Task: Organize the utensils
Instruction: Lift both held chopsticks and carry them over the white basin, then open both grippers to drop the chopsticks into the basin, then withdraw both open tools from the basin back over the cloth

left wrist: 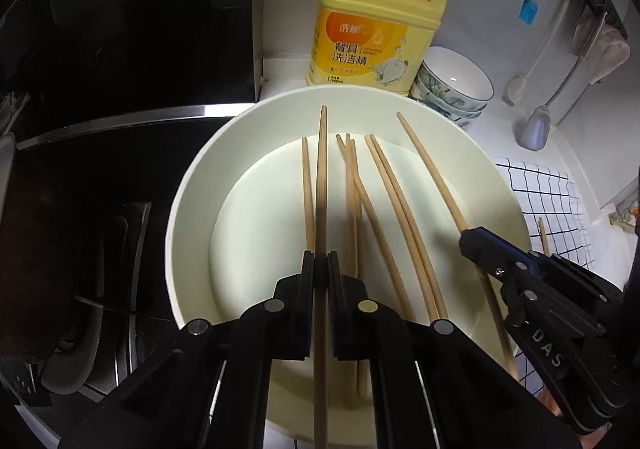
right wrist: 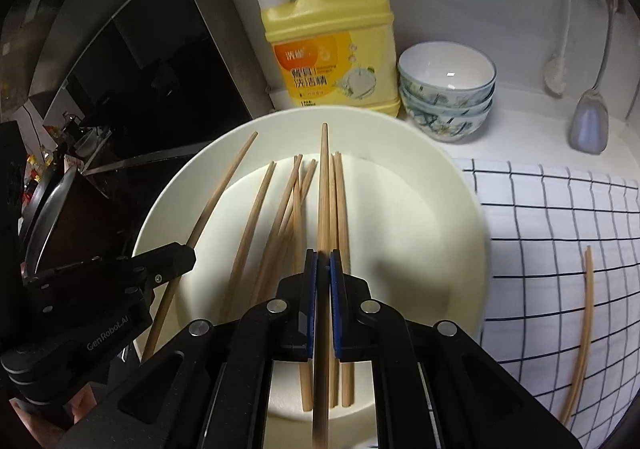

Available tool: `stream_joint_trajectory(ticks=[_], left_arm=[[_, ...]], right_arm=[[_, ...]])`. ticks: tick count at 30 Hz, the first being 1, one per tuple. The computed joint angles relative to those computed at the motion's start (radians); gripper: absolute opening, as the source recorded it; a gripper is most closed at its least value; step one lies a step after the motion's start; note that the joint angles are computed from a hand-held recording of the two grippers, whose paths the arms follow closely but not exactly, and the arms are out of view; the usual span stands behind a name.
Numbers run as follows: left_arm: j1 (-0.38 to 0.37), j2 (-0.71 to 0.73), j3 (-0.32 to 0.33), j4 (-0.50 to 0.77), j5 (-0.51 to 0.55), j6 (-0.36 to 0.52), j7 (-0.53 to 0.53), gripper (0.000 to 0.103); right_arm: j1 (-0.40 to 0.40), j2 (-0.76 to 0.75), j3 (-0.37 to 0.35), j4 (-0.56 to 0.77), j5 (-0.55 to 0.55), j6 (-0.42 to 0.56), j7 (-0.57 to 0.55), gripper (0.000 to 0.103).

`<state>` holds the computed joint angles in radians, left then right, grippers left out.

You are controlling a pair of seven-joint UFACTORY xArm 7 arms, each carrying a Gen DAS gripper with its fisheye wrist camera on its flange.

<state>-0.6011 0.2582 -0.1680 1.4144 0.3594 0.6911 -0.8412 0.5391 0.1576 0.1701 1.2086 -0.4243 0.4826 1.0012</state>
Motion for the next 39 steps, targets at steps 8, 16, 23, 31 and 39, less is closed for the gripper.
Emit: stream_joint_trajectory(ticks=[8, 16, 23, 31, 39], left_arm=[[-0.001, 0.067, 0.010, 0.052, -0.029, 0.027, 0.013, 0.007], [-0.008, 0.099, 0.023, 0.081, -0.041, 0.044, 0.020, 0.007], [-0.029, 0.085, 0.043, 0.073, -0.001, 0.071, -0.033, 0.036], [-0.024, -0.010, 0.038, 0.004, 0.118, 0.096, -0.160, 0.078], [-0.006, -0.081, -0.005, -0.043, 0.152, 0.152, -0.194, 0.088]], right_arm=[[-0.020, 0.086, 0.002, 0.073, 0.112, 0.030, -0.135, 0.006], [-0.008, 0.101, -0.014, 0.085, 0.149, 0.046, -0.182, 0.006], [0.006, 0.080, -0.031, 0.070, 0.116, 0.053, -0.142, 0.014], [0.002, 0.004, -0.019, 0.018, 0.025, 0.063, -0.063, 0.032], [-0.004, -0.063, 0.020, -0.040, -0.011, 0.079, -0.008, 0.045]])
